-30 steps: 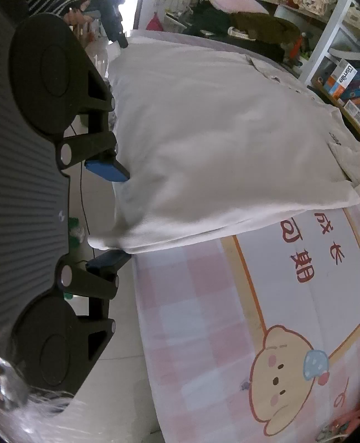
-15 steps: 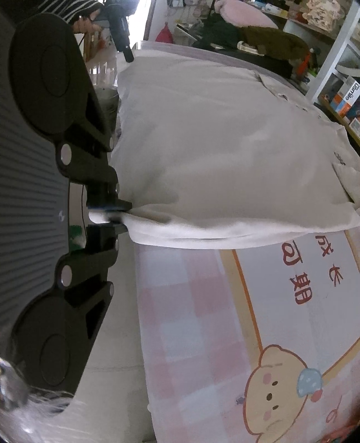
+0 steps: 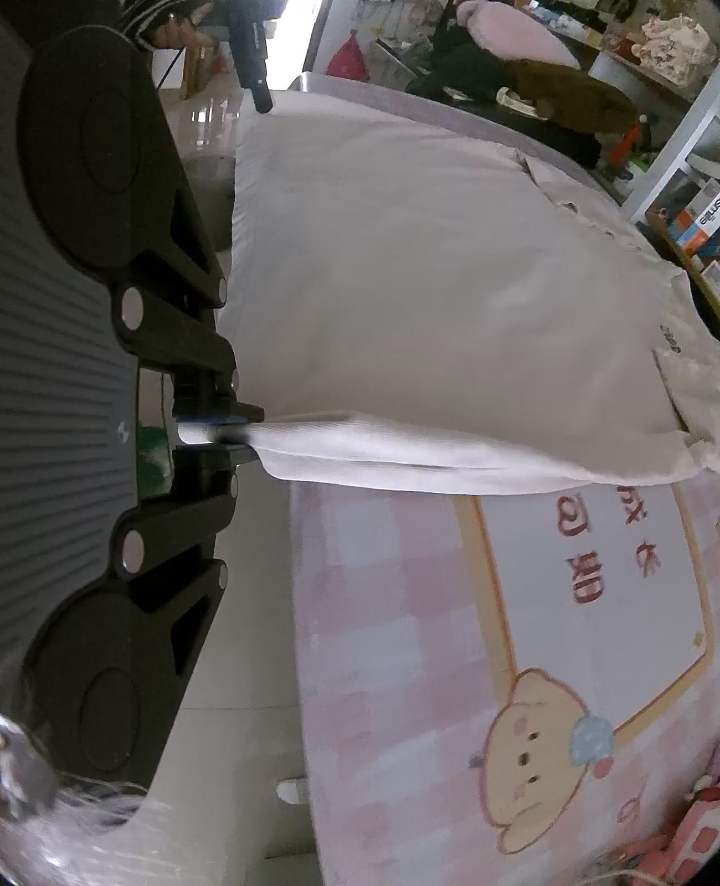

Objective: Fold clothes
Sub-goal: 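Lift the hem with both grippers and raise it off the bed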

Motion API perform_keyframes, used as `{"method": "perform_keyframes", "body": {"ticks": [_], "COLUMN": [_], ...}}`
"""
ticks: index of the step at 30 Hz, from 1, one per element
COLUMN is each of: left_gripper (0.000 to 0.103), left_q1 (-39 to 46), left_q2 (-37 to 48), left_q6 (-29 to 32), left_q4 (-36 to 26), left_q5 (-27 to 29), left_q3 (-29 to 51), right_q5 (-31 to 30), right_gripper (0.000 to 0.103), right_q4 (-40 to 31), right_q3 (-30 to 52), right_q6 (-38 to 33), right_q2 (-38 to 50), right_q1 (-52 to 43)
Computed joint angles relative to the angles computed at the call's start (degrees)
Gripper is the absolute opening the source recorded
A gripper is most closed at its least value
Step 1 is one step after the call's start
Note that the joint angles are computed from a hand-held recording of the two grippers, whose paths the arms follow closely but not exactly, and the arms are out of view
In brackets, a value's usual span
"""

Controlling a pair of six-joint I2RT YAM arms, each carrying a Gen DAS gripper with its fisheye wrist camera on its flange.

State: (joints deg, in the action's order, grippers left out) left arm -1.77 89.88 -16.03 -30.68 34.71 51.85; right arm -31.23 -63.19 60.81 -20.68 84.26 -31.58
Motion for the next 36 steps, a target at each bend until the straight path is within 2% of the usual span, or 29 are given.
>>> {"method": "perform_keyframes", "body": {"ticks": [14, 18, 25, 28, 32, 36], "left_gripper": [0.013, 0.013, 0.013, 0.013, 0.013, 0.013], "left_q1": [-2.10, -2.97, -7.56, -9.86, -12.21, -13.86], "left_q2": [-8.14, -11.85, -18.08, -17.65, -14.69, -13.34], "left_q6": [-2.58, -6.26, -16.33, -18.38, -16.70, -16.88], "left_q4": [-1.65, -0.51, 4.23, 3.81, -1.38, -1.83], "left_q5": [0.74, 1.17, -1.71, -3.04, -5.12, -5.47], "left_q3": [-9.24, -13.70, -19.01, -17.60, -12.89, -10.07], "right_q5": [2.73, 3.91, 3.69, 2.44, 0.55, -1.96], "right_gripper": [0.006, 0.006, 0.006, 0.006, 0.006, 0.006], "right_q4": [-8.28, -11.10, -12.83, -13.42, -14.22, -15.33], "right_q3": [-4.15, -4.81, -5.24, -4.65, -4.67, -3.95], "right_q6": [-9.55, -13.07, -16.07, -18.08, -21.23, -23.56], "right_q2": [-2.49, -1.97, 0.36, 1.10, 1.76, 3.02], "right_q1": [-7.95, -9.98, -12.63, -12.73, -13.84, -14.32]}}
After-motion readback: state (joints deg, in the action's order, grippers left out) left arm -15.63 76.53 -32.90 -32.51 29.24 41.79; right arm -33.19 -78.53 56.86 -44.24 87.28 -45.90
